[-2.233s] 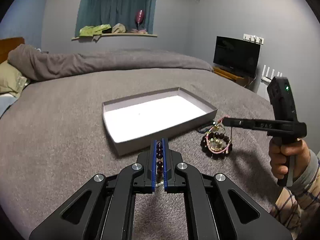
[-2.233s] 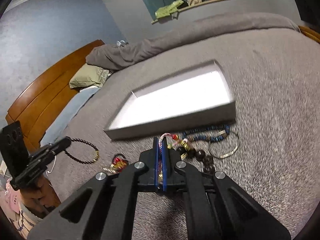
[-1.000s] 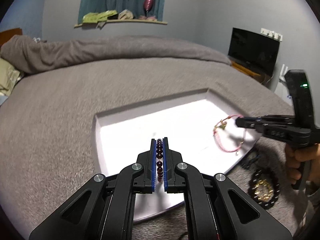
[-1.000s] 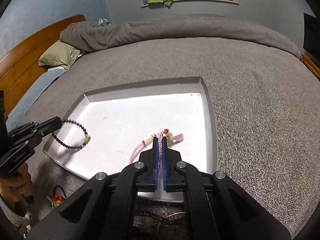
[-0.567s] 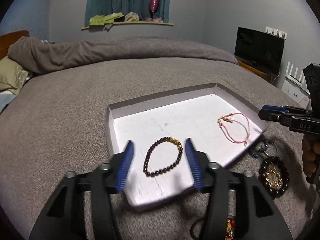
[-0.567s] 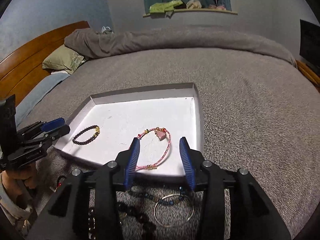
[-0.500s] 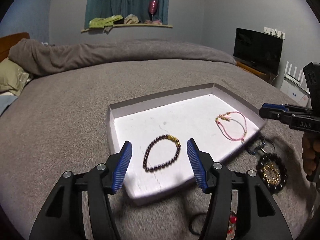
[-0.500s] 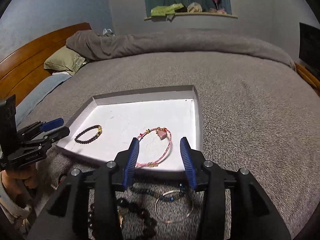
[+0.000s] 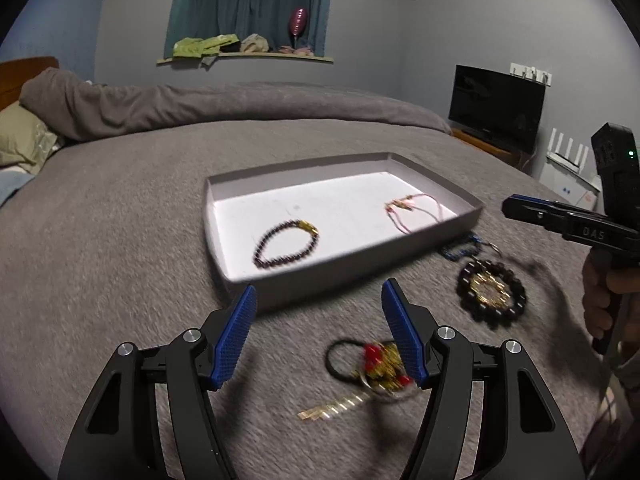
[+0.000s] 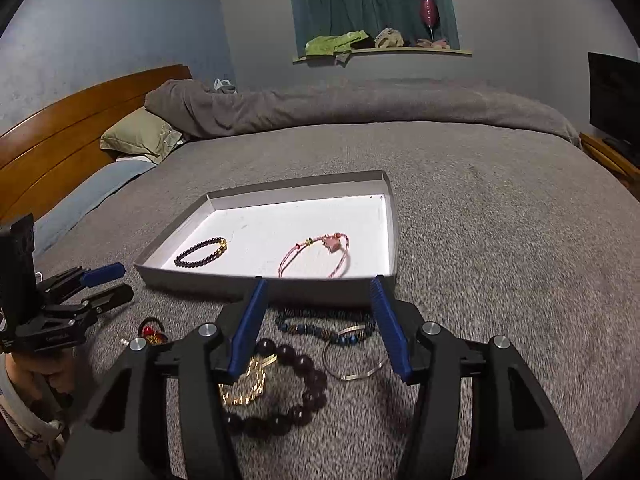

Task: Organize jewelry
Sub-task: 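Move the left tool to the black hair tie while the right tool reaches the gold wreath clip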

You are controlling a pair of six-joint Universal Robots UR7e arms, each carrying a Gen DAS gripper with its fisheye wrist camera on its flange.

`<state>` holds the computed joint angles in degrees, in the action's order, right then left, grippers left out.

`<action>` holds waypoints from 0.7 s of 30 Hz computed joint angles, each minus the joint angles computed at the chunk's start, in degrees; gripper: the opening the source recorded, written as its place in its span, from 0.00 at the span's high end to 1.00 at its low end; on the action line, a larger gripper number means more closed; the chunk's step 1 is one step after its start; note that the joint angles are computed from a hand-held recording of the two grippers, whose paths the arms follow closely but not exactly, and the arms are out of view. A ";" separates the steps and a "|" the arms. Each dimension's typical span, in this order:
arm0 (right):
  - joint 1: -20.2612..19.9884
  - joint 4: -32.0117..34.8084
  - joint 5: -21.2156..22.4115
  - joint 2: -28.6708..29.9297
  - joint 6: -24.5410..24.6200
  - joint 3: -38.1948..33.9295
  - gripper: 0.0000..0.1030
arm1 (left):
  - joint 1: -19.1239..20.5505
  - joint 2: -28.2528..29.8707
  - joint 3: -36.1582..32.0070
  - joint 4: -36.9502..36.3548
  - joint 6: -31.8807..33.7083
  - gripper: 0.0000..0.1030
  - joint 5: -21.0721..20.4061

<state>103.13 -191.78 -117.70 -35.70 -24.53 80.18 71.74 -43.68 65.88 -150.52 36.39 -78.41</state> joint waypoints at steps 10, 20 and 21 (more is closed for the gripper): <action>-0.56 -4.75 0.34 -1.38 1.04 6.07 0.48 | -1.02 -2.82 8.09 -1.41 3.55 0.43 -0.71; -1.15 -6.56 1.17 -2.38 2.62 9.48 0.47 | -1.39 -1.86 7.65 0.70 4.47 0.78 1.21; -1.16 -6.62 1.24 -2.34 2.70 9.56 0.47 | -1.26 -1.83 7.35 1.18 4.13 0.82 0.95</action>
<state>101.98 -198.40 -116.45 -38.04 -21.82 89.74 70.48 -45.51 73.23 -149.34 40.52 -77.46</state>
